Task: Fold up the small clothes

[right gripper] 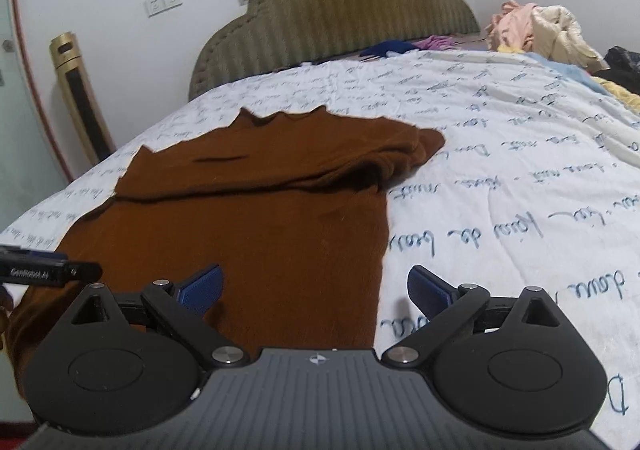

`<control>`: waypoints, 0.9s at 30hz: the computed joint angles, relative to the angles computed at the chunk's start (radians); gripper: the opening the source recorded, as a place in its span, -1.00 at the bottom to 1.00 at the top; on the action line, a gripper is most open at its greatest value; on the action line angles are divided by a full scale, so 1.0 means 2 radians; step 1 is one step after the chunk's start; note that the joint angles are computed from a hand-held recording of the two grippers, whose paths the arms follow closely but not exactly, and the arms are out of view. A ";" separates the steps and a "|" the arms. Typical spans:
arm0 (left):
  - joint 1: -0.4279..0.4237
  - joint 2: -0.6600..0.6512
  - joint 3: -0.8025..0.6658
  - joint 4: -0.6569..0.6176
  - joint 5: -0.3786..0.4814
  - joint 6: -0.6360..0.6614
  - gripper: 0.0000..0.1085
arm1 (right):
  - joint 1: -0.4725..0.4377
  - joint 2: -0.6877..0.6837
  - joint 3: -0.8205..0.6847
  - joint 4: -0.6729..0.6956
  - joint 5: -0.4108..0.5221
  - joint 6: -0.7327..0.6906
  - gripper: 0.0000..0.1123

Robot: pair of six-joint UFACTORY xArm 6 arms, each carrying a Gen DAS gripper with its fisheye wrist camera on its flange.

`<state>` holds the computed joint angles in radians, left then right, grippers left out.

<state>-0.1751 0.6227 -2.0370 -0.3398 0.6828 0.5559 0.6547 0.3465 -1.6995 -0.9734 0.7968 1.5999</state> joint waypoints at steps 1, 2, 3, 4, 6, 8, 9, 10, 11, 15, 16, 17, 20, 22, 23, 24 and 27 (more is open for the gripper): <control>0.000 -0.003 0.005 0.002 -0.004 0.001 0.49 | 0.001 -0.003 0.006 -0.006 -0.002 0.008 0.72; 0.000 -0.006 0.011 0.006 -0.009 0.001 0.49 | 0.001 -0.007 0.012 -0.013 -0.004 0.018 0.72; 0.001 -0.009 0.016 0.007 -0.013 0.002 0.49 | 0.001 -0.010 0.015 -0.019 -0.006 0.024 0.72; 0.001 -0.011 0.021 0.009 -0.017 0.002 0.49 | 0.001 -0.013 0.021 -0.024 -0.010 0.031 0.73; 0.001 -0.017 0.031 0.014 -0.025 0.000 0.49 | -0.001 -0.021 0.033 -0.030 -0.020 0.044 0.76; 0.002 -0.021 0.039 0.020 -0.033 -0.005 0.49 | -0.004 -0.030 0.045 -0.028 -0.032 0.057 0.80; 0.003 -0.021 0.040 0.020 -0.033 -0.005 0.49 | -0.007 -0.035 0.053 -0.026 -0.041 0.065 0.81; 0.005 -0.022 0.040 0.019 -0.031 -0.006 0.49 | -0.009 -0.040 0.060 -0.022 -0.052 0.069 0.82; 0.007 -0.021 0.037 0.018 -0.025 -0.006 0.49 | -0.012 -0.044 0.067 -0.018 -0.062 0.072 0.82; 0.023 -0.027 0.036 -0.015 -0.011 0.031 0.49 | -0.013 -0.056 0.081 0.030 -0.073 0.024 0.83; 0.029 -0.030 0.041 -0.018 -0.015 0.037 0.49 | -0.011 -0.059 0.084 0.043 -0.069 0.006 0.83; 0.035 -0.032 0.044 -0.020 -0.017 0.042 0.50 | -0.010 -0.064 0.089 0.054 -0.069 -0.008 0.83; 0.057 -0.024 0.026 -0.032 0.010 0.043 0.50 | -0.012 -0.085 0.118 0.085 -0.087 -0.019 0.82; 0.076 -0.004 -0.011 -0.059 0.055 0.040 0.50 | -0.015 -0.099 0.140 0.100 -0.113 -0.033 0.80; 0.087 0.009 -0.035 -0.081 0.086 0.040 0.49 | -0.015 -0.101 0.145 0.114 -0.118 -0.047 0.76; 0.096 0.023 -0.061 -0.100 0.117 0.038 0.49 | -0.015 -0.101 0.148 0.127 -0.127 -0.059 0.74; 0.116 0.075 -0.155 -0.163 0.222 0.035 0.49 | -0.018 -0.093 0.146 0.157 -0.164 -0.088 0.65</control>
<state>0.0576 0.7729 -2.3467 -0.6666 1.1267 0.6263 0.6193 0.1609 -1.4072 -0.6598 0.4688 1.4234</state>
